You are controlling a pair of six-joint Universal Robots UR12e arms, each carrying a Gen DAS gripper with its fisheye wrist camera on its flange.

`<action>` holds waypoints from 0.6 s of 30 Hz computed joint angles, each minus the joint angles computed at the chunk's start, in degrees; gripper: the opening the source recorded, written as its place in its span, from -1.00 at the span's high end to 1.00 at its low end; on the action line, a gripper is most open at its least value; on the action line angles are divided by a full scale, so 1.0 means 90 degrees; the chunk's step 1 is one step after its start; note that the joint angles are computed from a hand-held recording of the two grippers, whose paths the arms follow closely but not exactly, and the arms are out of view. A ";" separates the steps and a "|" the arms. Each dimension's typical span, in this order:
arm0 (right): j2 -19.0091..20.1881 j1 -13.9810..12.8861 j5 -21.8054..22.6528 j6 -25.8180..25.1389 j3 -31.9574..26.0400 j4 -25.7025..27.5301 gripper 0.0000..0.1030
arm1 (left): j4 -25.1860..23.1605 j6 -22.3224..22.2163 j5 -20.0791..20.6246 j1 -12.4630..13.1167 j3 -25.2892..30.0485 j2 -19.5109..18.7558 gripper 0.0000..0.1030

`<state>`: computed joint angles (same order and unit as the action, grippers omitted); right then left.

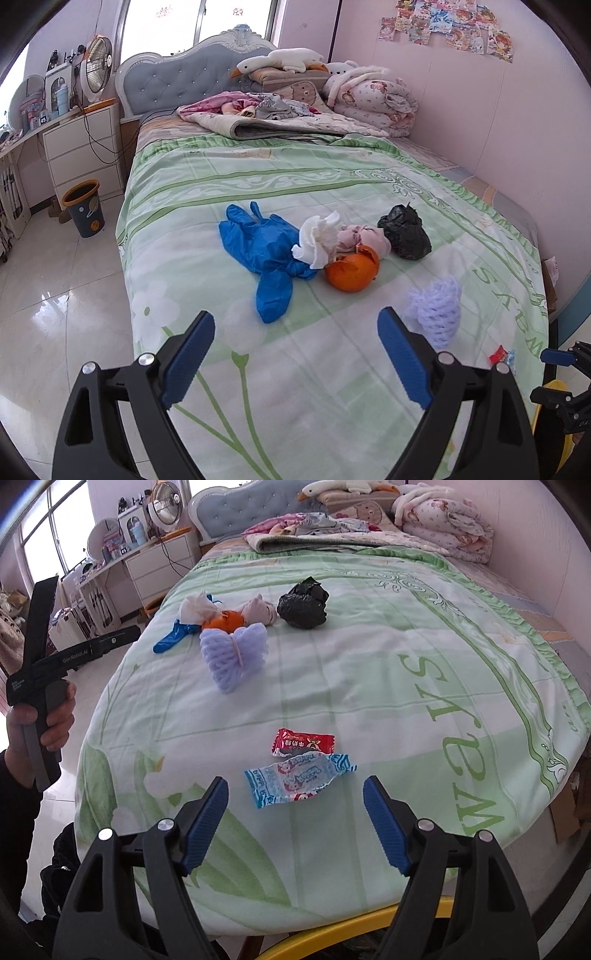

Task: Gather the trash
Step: 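Move both tools back over the bed toward the candy wrappers, then grasp the blue candy wrapper with the right tool while the left tool grasps the blue glove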

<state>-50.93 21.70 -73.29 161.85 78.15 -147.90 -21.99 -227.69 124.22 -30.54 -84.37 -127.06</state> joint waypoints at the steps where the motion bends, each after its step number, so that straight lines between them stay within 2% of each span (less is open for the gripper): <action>1: 0.0026 0.0011 -0.0048 0.0001 -0.0045 0.0059 -0.40 | -0.0051 -0.0027 -0.0013 0.0025 0.0006 -0.0011 -0.67; 10: 0.0318 0.0123 -0.0479 -0.0003 -0.0525 0.0599 -0.40 | -0.0140 -0.0261 -0.0203 0.0243 -0.0048 -0.0058 -0.67; 18: 0.0515 0.0214 -0.0767 -0.0043 -0.0849 0.0994 -0.38 | -0.0049 -0.0323 -0.0573 0.0440 0.0000 -0.0167 -0.67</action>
<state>-46.29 23.62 -80.19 161.46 70.51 -138.95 -22.44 -230.60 119.06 -26.58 -84.37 -128.57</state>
